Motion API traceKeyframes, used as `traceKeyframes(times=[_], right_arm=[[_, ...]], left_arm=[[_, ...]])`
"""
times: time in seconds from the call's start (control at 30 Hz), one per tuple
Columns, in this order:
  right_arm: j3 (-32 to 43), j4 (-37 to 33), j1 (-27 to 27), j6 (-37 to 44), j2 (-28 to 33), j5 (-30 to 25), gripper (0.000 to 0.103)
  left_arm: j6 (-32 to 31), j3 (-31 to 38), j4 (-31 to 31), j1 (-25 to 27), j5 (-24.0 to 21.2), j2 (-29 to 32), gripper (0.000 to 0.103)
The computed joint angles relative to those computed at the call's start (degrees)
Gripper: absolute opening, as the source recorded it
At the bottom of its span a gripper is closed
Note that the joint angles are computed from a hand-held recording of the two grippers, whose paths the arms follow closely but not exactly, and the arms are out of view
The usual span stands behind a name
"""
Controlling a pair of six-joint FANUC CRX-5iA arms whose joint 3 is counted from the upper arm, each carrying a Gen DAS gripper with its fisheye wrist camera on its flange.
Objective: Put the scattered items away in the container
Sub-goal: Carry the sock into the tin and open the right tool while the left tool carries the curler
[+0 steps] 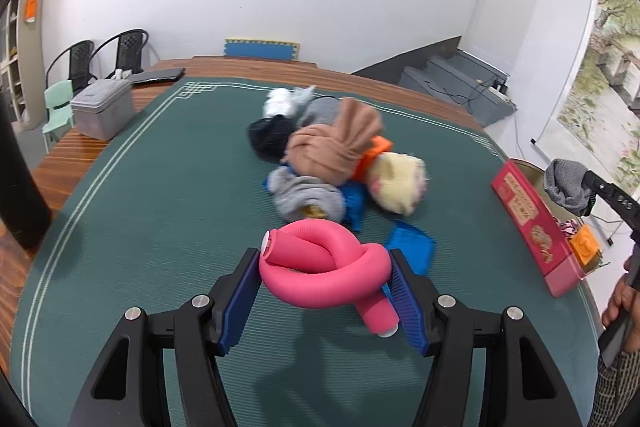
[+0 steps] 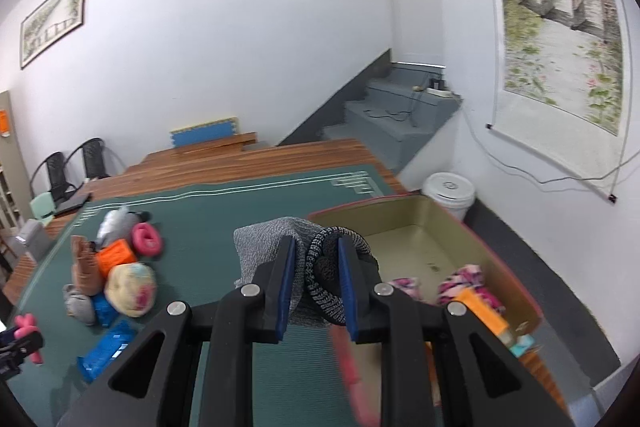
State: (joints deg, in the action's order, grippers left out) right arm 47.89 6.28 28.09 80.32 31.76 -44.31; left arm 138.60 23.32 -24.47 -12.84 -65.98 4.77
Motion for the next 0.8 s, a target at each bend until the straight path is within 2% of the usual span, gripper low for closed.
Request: traceKeyframes(times=[0.23,0.5,0.57,0.6,0.63,0.67,0.8], right_arm=[[7.72,5.89,-3.17,-4.4,6.36,-3.34,0.024],[17.21,6.01,-5.02,-5.32,12.42,-8.73,0.024],[16.97,6.91,-4.92,-5.64,12.48,-8.92,0.031],[16.49,7.3,-4.8,-5.3,12.31,-8.84,0.049],[16.32,6.94,-4.81,-4.59,12.3,-8.73,0.075],[15.04,6.27,-4.83,-4.06,11.53,-7.75,0.081],[10.1,7.19,-4.58,-4.67,8.82,-4.02,0.082]], left_arm=[[-0.99,6.24,-0.96,-2.68,-1.52,4.31,0.065],[-0.43,10.87,-2.67,-5.59,-2.85,6.85,0.065],[-0.52,11.79,-3.37,-6.28,-3.81,7.34,0.065],[-0.57,12.24,-3.57,-6.52,-4.2,7.61,0.065],[-0.6,12.75,-3.69,-6.75,-4.57,7.91,0.065],[-0.59,13.13,-3.79,-6.95,-4.76,8.1,0.065],[-0.86,14.81,-4.71,-8.04,-5.44,8.89,0.065]])
